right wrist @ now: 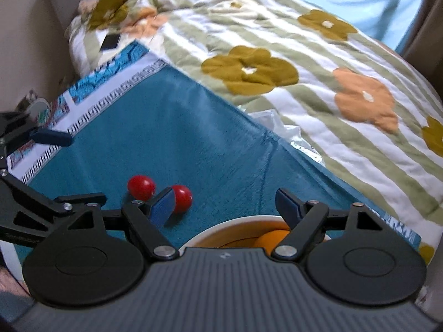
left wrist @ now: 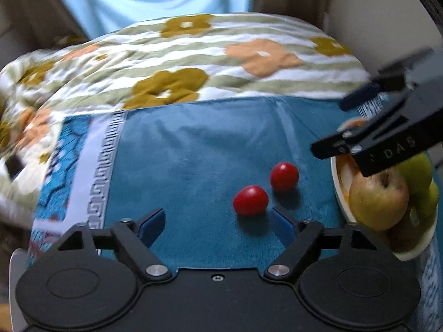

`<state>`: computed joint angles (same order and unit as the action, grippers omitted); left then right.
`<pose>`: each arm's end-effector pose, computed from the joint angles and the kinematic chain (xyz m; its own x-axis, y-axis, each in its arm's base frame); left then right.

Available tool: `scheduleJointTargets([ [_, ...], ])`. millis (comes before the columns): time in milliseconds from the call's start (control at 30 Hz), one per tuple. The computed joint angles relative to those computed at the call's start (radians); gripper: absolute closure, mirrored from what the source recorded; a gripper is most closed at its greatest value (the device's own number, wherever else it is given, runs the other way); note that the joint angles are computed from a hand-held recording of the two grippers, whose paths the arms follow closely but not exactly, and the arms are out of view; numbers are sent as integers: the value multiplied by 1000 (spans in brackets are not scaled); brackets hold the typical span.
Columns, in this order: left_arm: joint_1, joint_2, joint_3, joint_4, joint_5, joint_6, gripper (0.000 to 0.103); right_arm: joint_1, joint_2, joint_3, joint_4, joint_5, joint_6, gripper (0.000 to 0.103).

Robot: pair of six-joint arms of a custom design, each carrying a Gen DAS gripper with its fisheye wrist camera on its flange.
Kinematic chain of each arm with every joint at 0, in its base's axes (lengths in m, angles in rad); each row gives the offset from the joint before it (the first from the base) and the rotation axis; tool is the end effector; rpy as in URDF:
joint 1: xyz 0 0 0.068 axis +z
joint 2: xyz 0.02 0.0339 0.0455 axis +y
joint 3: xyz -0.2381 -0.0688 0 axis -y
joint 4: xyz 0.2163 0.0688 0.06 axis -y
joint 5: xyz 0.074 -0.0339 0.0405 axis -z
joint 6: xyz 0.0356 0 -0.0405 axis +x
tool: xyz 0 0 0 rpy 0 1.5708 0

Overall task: Organize fruits
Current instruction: 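Move both grippers toward the two red cherry tomatoes on the cloth, then grasp one cherry tomato with the left gripper while the right grasps the other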

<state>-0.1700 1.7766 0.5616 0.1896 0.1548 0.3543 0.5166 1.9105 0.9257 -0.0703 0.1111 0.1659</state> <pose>0.2522 -0.0489 0.0714 -0.7049 0.4688 -0.5323 0.5230 0.8504 0.0563 0.2827 0.1561 0.0958 -0.8193 -0.2766 -0.5023 -0.3123 0.9499 -0.0137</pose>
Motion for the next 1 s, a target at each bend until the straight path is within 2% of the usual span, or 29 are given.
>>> scheduleJointTargets([
  [200, -29, 128, 55, 52, 24, 89, 38, -16, 93, 72, -18, -42, -40, 11],
  [367, -50, 188, 91, 71, 34, 119, 41, -27, 132, 101, -25, -72, -40, 11],
  [433, -57, 205, 102, 71, 42, 126, 47, -31, 144, 112, -32, -89, -36, 18],
  [500, -62, 228, 125, 58, 43, 128, 58, -35, 155, 125, -41, -106, -34, 19],
  [567, -64, 242, 139, 47, 49, 130, 65, -36, 164, 134, -45, -113, -33, 20],
  [733, -54, 243, 137, 46, 57, 148, 65, -34, 176, 145, -48, -138, -23, 23],
  [767, -51, 240, 133, 45, 57, 151, 66, -34, 178, 148, -48, -145, -20, 25],
  [800, -47, 234, 128, 43, 55, 156, 66, -32, 181, 151, -48, -151, -18, 31],
  [1000, -29, 218, 101, 55, 42, 168, 66, -21, 209, 181, -53, -183, -10, 36],
])
